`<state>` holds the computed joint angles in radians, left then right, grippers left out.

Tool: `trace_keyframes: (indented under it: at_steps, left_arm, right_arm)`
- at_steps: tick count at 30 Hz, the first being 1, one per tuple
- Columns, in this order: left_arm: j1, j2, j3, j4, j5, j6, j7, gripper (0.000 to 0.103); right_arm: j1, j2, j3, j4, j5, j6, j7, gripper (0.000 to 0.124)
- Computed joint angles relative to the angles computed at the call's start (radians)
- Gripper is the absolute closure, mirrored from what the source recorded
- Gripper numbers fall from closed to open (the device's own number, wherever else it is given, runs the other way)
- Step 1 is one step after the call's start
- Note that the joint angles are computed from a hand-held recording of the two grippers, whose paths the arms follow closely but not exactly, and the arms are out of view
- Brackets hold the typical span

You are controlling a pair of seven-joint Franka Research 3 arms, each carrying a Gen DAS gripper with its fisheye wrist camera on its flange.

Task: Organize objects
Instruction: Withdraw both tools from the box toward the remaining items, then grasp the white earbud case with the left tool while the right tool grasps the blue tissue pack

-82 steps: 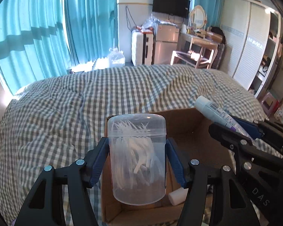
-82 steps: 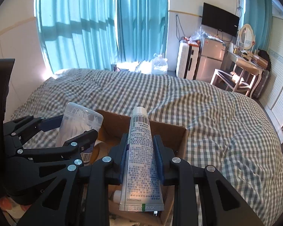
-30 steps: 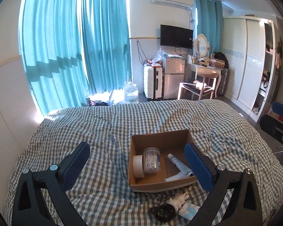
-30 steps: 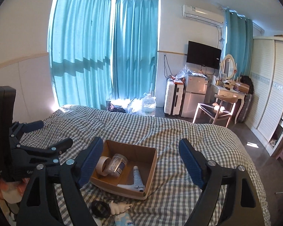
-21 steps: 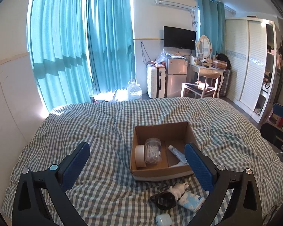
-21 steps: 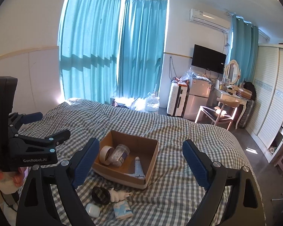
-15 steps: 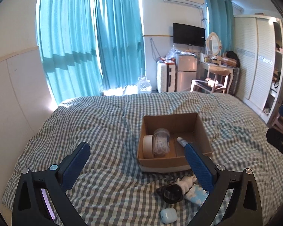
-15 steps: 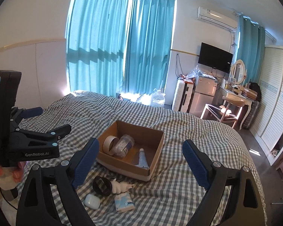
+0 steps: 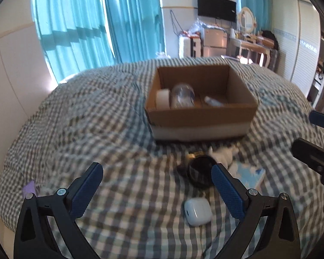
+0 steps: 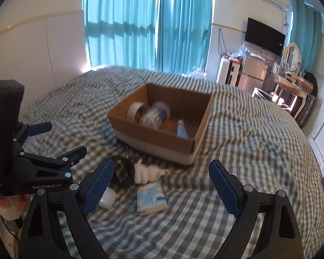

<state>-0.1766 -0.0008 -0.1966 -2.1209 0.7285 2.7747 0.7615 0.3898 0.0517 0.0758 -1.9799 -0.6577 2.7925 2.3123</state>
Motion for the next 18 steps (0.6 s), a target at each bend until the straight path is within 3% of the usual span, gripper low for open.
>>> trace_keyframes:
  at_steps: [4,11,16,18]
  left_arm:
    - [-0.013,0.028,-0.007,-0.024,-0.025,-0.010,0.025,0.000]
    - [-0.040,0.075,-0.013,-0.044,-0.123,0.021,0.142,0.004]
    - [-0.068,0.115,-0.010,-0.023,-0.107,0.001,0.162,0.027]
    - [-0.069,0.129,-0.014,-0.014,-0.138,0.002,0.201,0.030]
  right_arm:
    - [0.007,0.031,-0.009,-0.014,-0.006,-0.029,0.015,0.034]
    - [0.009,0.043,-0.032,-0.064,0.038,0.010,0.057,0.034]
    - [0.006,0.045,-0.039,-0.076,0.072,0.025,0.070,0.034]
    - [0.007,0.044,-0.040,-0.075,0.076,0.019,0.076,0.034]
